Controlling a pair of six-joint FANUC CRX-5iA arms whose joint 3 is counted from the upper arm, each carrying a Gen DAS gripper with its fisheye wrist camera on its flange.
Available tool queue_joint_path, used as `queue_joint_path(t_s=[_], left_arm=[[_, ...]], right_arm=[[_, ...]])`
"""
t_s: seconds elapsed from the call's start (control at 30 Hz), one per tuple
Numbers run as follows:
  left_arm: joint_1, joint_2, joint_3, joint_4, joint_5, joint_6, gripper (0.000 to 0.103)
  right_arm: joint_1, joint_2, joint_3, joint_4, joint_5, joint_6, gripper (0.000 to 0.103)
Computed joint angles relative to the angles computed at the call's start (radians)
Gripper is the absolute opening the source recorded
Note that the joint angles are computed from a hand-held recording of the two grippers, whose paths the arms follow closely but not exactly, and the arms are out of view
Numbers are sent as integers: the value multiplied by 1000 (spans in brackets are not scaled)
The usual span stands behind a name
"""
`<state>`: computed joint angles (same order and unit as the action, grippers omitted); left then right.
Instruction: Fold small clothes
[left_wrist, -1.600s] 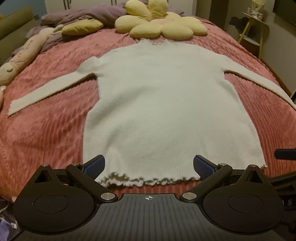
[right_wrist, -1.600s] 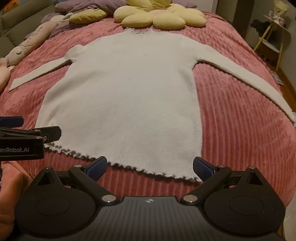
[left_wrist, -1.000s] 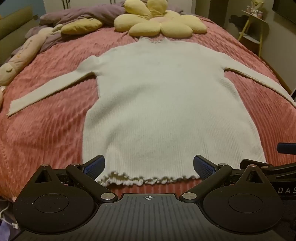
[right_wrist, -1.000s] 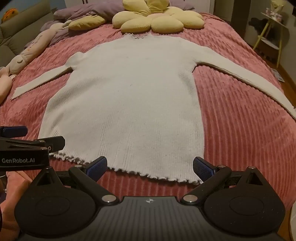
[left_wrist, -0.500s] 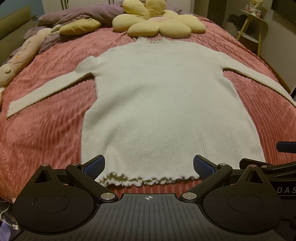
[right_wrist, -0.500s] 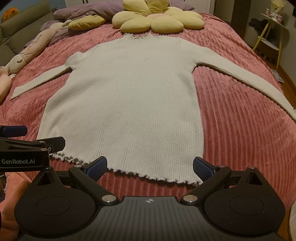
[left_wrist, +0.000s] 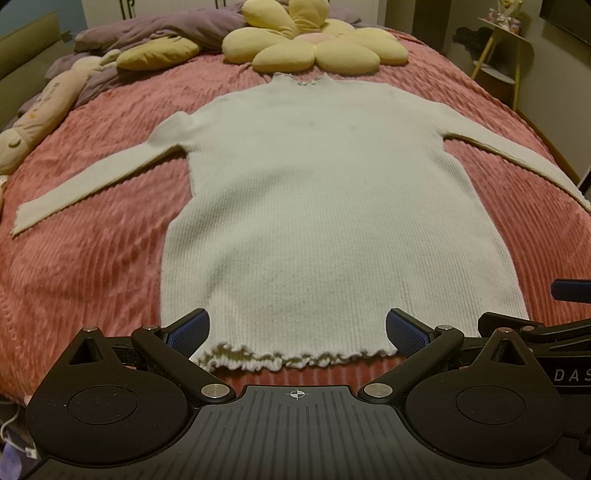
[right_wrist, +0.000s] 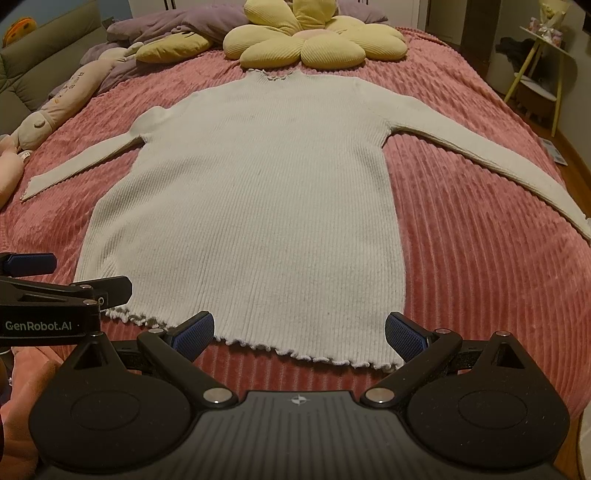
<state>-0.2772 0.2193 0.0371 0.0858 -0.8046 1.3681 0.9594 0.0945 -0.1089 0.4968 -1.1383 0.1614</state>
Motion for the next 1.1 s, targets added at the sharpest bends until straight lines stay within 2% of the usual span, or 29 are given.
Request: queue_joint_path(t_s=[1.1], left_arm=[[1, 4, -2, 6, -11, 0, 103]], right_arm=[[-1, -1, -1, -2, -7, -5, 99]])
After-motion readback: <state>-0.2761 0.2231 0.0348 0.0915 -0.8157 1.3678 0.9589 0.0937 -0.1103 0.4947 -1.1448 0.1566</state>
